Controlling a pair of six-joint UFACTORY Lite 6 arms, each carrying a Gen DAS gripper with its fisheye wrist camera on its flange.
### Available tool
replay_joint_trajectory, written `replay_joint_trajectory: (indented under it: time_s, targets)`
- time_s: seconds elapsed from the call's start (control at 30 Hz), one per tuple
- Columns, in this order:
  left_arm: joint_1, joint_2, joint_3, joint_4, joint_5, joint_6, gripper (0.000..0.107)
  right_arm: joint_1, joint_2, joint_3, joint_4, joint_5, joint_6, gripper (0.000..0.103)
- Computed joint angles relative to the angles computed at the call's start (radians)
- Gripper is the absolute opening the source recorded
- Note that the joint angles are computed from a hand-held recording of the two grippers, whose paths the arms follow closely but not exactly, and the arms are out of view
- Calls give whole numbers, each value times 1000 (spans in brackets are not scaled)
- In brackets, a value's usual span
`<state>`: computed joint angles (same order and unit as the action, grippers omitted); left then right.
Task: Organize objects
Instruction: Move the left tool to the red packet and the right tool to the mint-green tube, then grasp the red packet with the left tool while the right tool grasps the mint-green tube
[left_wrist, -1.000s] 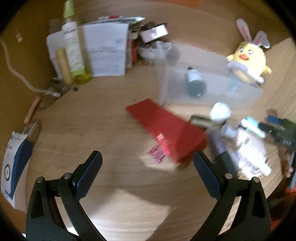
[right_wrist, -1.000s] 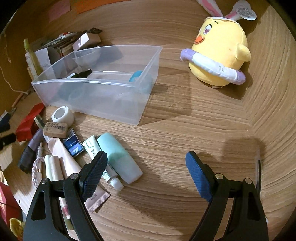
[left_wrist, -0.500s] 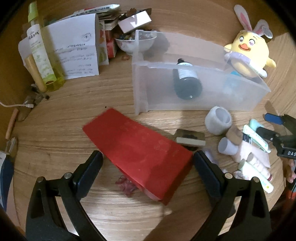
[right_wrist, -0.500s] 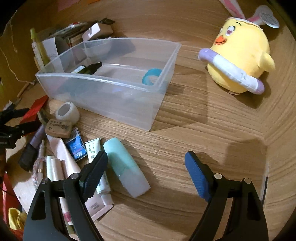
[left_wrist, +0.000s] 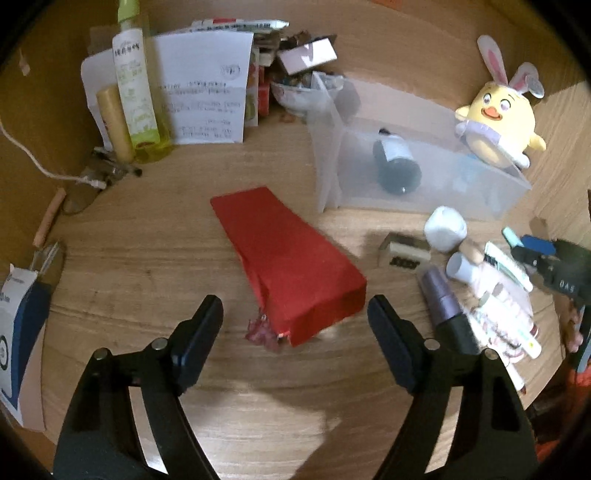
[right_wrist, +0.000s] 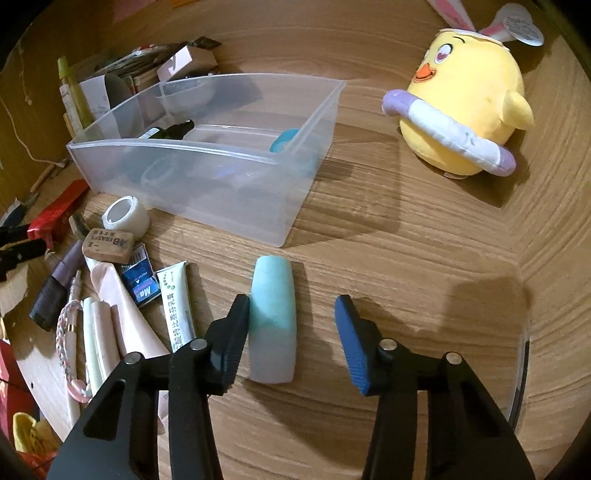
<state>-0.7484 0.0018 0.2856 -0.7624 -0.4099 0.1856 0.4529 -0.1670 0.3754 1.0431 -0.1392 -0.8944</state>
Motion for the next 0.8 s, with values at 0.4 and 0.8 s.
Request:
replay_joint_trajectory:
  time_s: [0.4, 0.8]
  targets:
    - [-38, 251, 233, -282, -46, 219, 90, 70, -24, -24, 71, -47, -43, 23]
    - [-60, 135, 121, -321, -111, 153, 58, 83, -144, -89, 137, -59, -52, 23]
